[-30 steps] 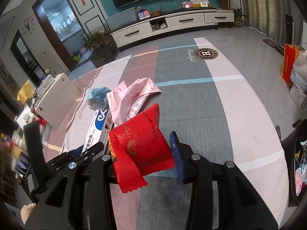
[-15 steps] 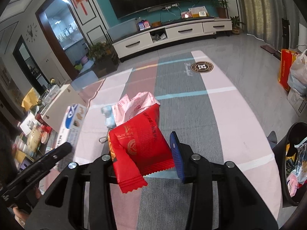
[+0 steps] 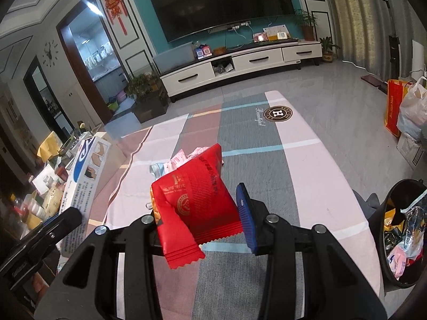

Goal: Collect trash
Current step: 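Carry the medicine box and red packet over to the black bin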

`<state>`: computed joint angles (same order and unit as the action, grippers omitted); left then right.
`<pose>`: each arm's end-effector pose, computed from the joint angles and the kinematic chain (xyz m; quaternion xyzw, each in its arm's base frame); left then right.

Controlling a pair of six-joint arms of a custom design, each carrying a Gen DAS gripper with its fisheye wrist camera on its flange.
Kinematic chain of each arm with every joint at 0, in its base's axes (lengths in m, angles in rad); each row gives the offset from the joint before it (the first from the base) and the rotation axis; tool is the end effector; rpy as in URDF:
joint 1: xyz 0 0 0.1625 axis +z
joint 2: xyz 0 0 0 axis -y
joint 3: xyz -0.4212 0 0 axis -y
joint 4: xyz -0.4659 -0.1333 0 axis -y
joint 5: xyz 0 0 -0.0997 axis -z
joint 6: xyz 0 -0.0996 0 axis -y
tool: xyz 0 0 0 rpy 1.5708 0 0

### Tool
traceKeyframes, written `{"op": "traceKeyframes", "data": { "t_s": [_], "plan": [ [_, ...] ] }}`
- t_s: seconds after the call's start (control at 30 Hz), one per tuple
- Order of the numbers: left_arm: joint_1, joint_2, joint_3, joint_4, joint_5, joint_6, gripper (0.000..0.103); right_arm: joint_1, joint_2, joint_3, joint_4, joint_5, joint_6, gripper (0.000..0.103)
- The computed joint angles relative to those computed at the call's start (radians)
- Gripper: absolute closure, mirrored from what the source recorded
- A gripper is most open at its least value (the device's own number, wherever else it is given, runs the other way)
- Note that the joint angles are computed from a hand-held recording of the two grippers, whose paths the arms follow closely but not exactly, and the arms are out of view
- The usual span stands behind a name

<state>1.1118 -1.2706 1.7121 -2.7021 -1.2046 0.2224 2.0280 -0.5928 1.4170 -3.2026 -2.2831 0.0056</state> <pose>-0.1506 -0.6861 0.3575 0.2512 0.8928 -0.3504 0.1309 0.4096 -0.6780 0.0758 0.0594 -0.8707 0.4320 0.2276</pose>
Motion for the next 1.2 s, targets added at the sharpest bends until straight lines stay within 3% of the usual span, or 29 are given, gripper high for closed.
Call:
{"op": "traceKeyframes", "data": {
  "t_s": [1.2],
  "plan": [
    [-0.017,0.004,0.038,0.053,-0.047,0.058,0.063,0.019,-0.042,0.064,-0.154,-0.044,-0.057,0.061]
  ]
}}
